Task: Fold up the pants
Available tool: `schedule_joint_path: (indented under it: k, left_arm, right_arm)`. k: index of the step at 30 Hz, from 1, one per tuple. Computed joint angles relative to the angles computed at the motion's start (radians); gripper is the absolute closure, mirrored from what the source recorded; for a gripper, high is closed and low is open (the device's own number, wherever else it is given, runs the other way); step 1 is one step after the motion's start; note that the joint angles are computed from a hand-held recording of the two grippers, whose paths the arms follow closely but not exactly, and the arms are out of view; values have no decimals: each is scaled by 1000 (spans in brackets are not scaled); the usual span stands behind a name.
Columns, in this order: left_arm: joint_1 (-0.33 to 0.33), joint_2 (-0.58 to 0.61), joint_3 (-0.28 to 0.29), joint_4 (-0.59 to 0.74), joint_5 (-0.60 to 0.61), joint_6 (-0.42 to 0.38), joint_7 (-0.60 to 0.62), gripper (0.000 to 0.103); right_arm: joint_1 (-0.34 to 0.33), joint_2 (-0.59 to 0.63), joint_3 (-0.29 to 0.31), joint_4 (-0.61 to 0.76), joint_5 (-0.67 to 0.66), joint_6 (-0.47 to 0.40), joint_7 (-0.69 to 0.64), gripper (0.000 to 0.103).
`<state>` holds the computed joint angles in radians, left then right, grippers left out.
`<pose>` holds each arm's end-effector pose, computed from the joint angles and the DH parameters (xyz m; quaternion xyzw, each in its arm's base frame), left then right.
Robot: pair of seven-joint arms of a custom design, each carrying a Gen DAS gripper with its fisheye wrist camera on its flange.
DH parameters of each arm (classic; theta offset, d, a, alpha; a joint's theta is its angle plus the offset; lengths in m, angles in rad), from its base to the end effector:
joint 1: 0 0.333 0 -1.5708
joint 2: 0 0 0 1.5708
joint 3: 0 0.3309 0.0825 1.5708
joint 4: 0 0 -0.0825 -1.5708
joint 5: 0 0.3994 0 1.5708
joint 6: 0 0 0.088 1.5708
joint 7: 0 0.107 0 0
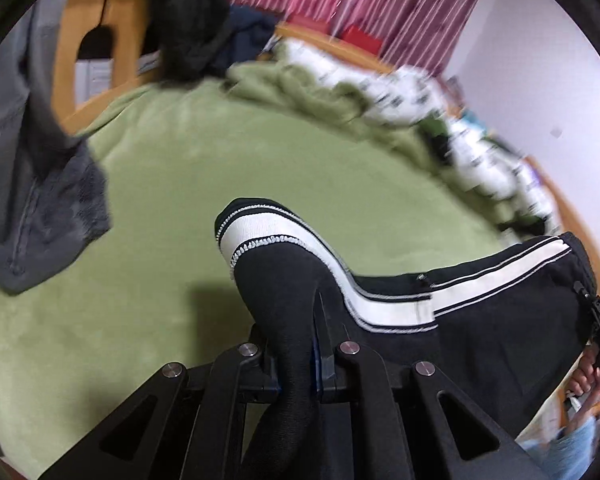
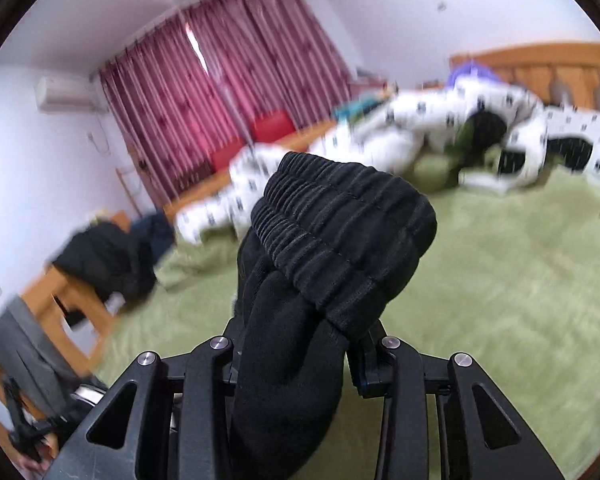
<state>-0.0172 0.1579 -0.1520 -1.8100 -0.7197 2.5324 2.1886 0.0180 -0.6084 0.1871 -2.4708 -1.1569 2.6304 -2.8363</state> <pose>0.6566 -0.0990 0.5236 -0.5498 0.7414 -0.3788 0.0679 0.4058 0.1200 0.5788 -0.3087 0.7761 -0.3838 0.3937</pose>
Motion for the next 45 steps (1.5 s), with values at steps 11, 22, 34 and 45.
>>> schedule_joint_path:
  k: [11, 22, 34, 45]
  left_arm:
    - [-37, -4, 32, -155, 296, 253, -139, 55]
    - [-124, -98, -53, -371, -12, 343, 106, 34]
    - [-193, -366, -1, -592, -565, 289, 542, 28]
    - [-100, -410, 109, -661, -694, 146, 479, 28]
  right_arm:
    - [80, 53, -215, -213, 429, 53, -370, 51]
    - [149, -48, 33, -123, 326, -296, -424, 37]
    - [229, 241, -8, -94, 245, -117, -470, 32]
    - [213, 89, 21, -173, 245, -121, -287, 32]
